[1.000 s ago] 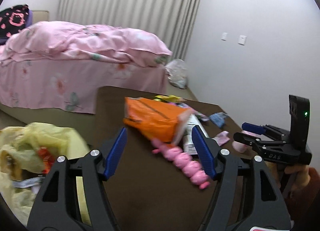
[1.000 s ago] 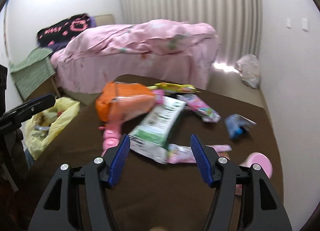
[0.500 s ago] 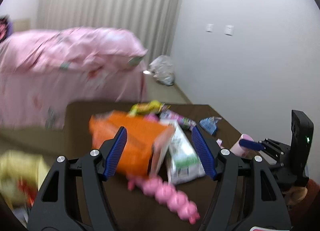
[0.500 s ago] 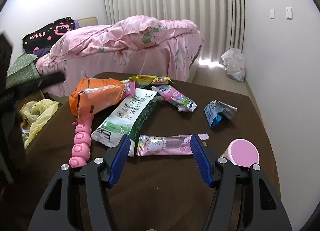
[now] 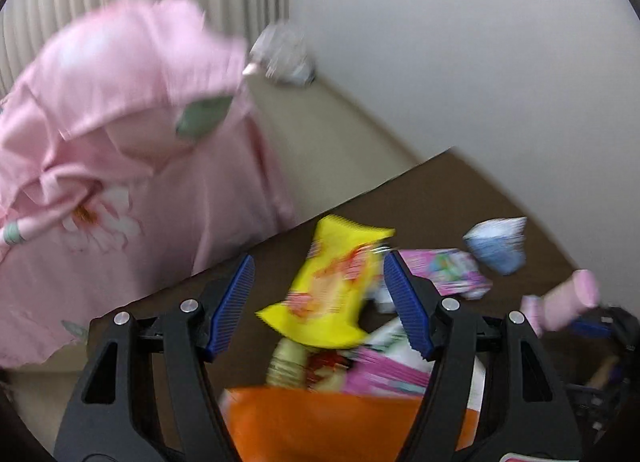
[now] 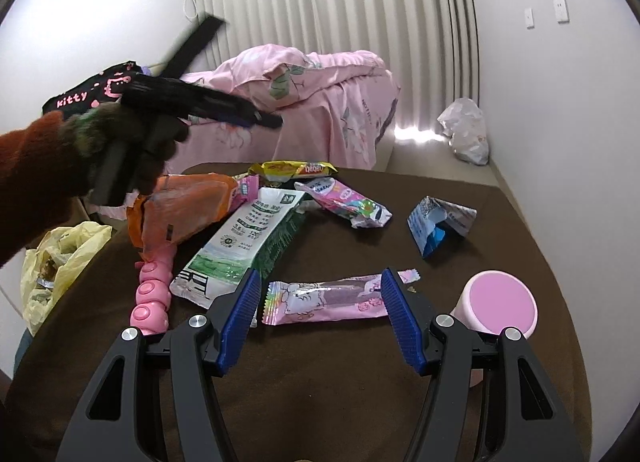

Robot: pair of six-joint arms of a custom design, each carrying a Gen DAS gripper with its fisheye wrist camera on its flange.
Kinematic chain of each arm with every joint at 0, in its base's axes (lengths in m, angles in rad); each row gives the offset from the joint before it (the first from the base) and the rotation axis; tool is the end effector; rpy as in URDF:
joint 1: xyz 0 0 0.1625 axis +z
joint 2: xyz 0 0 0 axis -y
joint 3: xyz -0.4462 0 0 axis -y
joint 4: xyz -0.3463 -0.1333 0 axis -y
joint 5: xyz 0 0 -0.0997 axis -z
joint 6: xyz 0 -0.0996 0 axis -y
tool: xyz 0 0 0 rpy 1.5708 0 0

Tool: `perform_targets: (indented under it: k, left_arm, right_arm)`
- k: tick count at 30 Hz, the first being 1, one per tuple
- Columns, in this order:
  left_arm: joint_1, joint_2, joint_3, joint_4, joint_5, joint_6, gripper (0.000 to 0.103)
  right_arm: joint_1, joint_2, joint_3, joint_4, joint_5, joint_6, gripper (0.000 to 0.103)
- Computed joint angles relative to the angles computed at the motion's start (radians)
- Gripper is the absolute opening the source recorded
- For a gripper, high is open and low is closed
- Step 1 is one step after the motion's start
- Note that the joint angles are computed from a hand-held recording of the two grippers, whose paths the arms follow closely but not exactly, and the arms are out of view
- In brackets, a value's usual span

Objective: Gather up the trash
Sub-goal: 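Grasp the yellow nabati snack bag with the left gripper and lift it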

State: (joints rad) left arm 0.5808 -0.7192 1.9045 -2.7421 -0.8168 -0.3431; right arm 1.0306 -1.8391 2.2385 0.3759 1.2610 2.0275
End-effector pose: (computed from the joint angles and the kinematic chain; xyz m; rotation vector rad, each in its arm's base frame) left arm -0.3615 -0.4782 0.0616 0.7935 2.3456 -0.5926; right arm 0.0382 -0.2546 0.3205 0.8879 -2.4139 1.0249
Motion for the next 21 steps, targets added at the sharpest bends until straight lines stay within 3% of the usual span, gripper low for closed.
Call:
perform_targets:
  k: [6, 8, 9, 10, 17, 21]
  left_arm:
    - [0.076, 0.036, -0.085, 0.209, -0.092, -0.093, 0.061]
    - [0.077, 0.041, -0.083, 0.213, -0.115, -0.092, 0.042]
    - [0.073, 0.038, -0.071, 0.192, -0.120, -0.090, 0.041]
    - [0.064, 0.035, -0.055, 0.165, -0.116, -0.090, 0.033]
    - [-0.039, -0.058, 0.110, 0.003, -0.085, -0.201, 0.027]
    - [-0.189, -0.151, 0.255, -0.043, -0.018, -0.359, 0.027]
  right_arm:
    - [0.010, -0.006, 0.013, -0.006, 0.000, -0.020, 0.059]
    - [0.017, -0.003, 0.014, -0.007, 0.006, -0.023, 0.059]
    - [0.022, 0.000, 0.013, -0.009, 0.011, -0.023, 0.059]
    - [0.026, 0.002, 0.011, -0.010, 0.015, -0.020, 0.059]
    - [-0.001, -0.006, 0.008, -0.002, -0.013, -0.010, 0.059]
    - [0.049, -0.002, -0.027, 0.023, 0.028, 0.000, 0.057]
